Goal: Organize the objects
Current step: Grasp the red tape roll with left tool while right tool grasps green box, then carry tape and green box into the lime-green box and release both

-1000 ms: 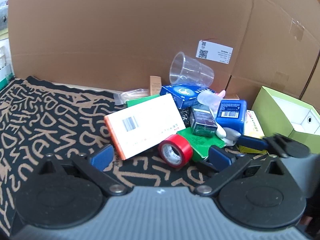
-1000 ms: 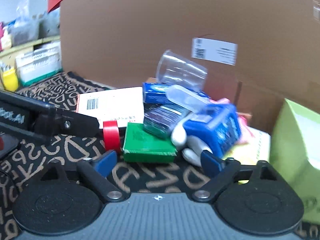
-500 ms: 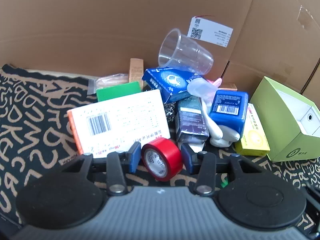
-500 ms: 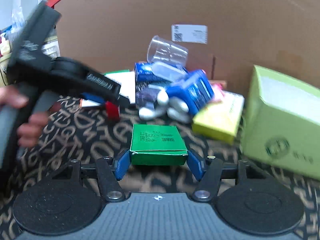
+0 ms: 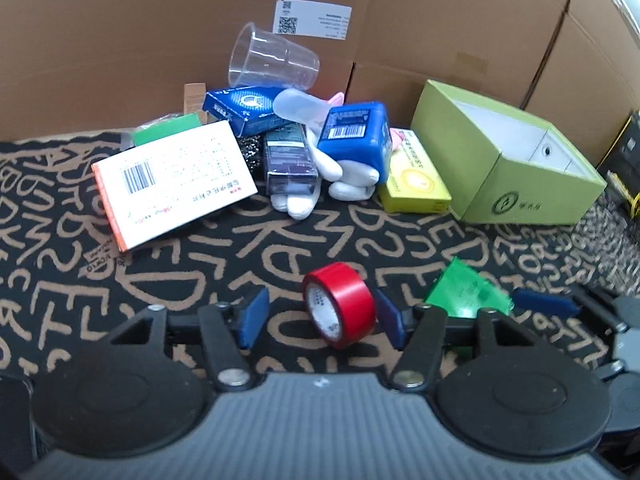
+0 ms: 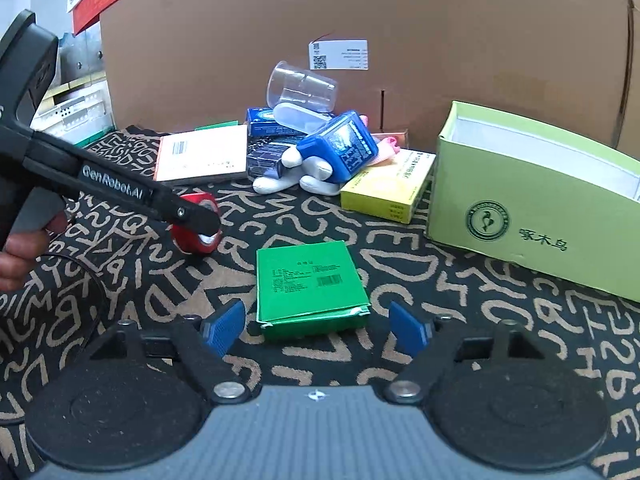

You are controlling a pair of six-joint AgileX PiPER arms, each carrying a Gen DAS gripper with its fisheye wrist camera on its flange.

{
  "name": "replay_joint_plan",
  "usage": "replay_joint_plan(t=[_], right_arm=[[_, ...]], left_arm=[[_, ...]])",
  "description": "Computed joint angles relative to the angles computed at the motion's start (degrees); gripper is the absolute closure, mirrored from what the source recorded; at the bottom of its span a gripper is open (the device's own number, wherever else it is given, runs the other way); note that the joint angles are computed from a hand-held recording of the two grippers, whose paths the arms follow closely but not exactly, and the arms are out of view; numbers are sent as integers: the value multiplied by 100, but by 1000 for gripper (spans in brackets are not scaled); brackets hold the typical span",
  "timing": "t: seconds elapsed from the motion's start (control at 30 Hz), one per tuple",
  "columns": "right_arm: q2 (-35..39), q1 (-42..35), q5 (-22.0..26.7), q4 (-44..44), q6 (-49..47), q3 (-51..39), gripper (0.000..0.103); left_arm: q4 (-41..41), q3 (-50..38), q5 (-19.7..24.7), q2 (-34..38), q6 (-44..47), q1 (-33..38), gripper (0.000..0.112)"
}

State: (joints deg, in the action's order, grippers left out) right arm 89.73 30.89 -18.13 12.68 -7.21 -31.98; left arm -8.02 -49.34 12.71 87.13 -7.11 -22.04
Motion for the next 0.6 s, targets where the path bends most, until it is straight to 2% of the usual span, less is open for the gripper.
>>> replay_joint_plan(t=[0.07, 0.13, 0.23, 0.27, 0.3, 0.43, 0.53, 0.6], right_arm=[[42, 51, 10, 156, -148, -48, 21], [101, 63, 42, 242, -203, -121, 21], [189, 45, 120, 205, -149, -237, 21], [207, 46, 130, 202, -160, -266, 21], [225, 50, 135, 179, -164, -299, 21], [339, 61, 169, -5, -60, -427, 21], [483, 83, 186, 46, -92, -543, 21], [551, 89, 187, 62, -75, -576, 21]], left_arm=[[-301, -8, 13, -68, 293, -27, 51], [81, -19, -60, -60, -38, -175, 52], [757, -183, -67, 158, -669, -311, 75], [754, -225, -31, 220, -680, -299, 84], [588, -249, -13, 271, -532, -260, 87], [1112, -262, 4, 427, -1137, -164, 88], [896, -230, -77, 468, -1006, -89, 87], [1289, -241, -101, 483, -1369, -147, 88]])
